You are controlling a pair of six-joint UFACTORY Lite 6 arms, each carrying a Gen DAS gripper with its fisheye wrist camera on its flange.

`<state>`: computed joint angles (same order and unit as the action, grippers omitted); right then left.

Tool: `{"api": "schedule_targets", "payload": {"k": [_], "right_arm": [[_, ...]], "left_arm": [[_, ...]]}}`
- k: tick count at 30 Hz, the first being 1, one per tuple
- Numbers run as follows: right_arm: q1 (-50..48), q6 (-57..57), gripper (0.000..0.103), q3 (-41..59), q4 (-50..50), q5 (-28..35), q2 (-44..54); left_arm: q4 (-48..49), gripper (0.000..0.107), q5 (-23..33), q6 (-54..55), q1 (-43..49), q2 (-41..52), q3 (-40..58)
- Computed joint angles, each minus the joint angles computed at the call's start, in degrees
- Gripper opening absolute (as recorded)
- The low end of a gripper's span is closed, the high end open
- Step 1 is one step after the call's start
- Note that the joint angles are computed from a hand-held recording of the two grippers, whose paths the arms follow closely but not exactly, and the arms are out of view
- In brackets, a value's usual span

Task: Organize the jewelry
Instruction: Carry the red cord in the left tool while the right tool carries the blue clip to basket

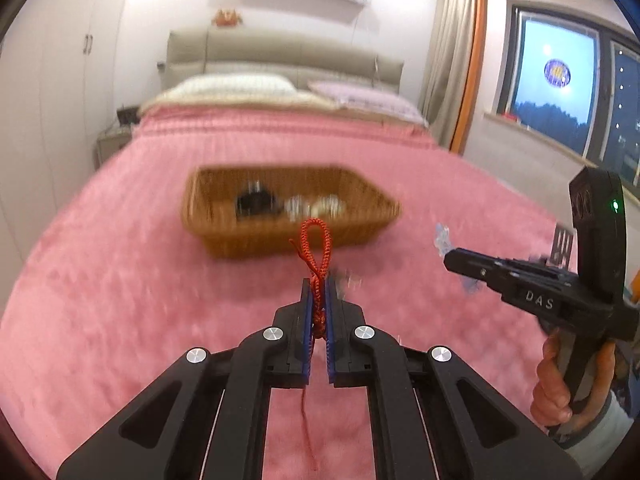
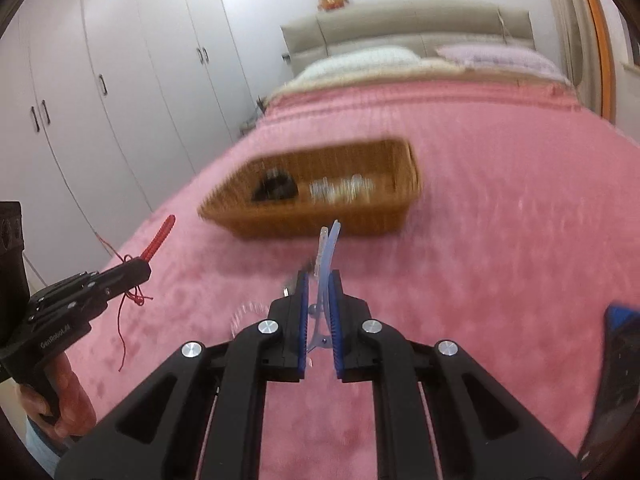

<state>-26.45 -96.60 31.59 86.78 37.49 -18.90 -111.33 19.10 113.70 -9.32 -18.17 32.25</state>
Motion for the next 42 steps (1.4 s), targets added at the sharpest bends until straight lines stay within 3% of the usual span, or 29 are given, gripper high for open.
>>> {"api": "schedule_targets", "payload": {"k": [5, 13, 20, 26, 31, 36, 38, 40, 42], "right_arm": [[3.0, 3.8, 0.008, 9.6, -0.8, -3.1, 2.4], [11.5, 12.5, 0.008, 35.3, -4.2, -11.1, 23.3], [15.5, 35.2, 0.008, 60.3, -23.1, -11.6, 46.4], [18.2, 52.1, 0.008, 74.7, -40.4, -11.7, 60.4], [18.7, 61.7, 0.008, 84.5, -48.9, -8.0, 69.6], [18.2, 63.0, 0.009, 85.8, -48.6, -7.6, 71.4], [17.6, 60.7, 0.009, 84.6, -45.9, -7.0, 70.4], [17.0, 60.5, 0.018, 85.9, -45.4, -5.3, 70.6], [15.9, 56.6, 0.026, 81.9, -41.3, -5.1, 67.5]], "left_arm": [[-0.6, 0.003, 0.4, -0.7, 0.1, 5.4, 10.2], [1.2, 0.003, 0.2, -5.1, -1.8, 27.1, 35.1], [12.8, 0.004, -0.1, -19.7, -2.0, 46.1, 54.5], [25.3, 0.004, 0.8, -33.9, -0.9, 60.7, 68.3], [32.0, 0.004, 1.9, -41.3, 0.0, 66.7, 73.8], [29.2, 0.006, 2.4, -38.3, 0.4, 66.2, 72.4], [28.1, 0.017, 2.7, -37.0, 0.4, 65.2, 71.3], [23.6, 0.031, 2.5, -32.4, 0.3, 62.8, 68.2], [19.5, 0.035, 3.9, -27.7, 0.8, 59.3, 64.1]]}}
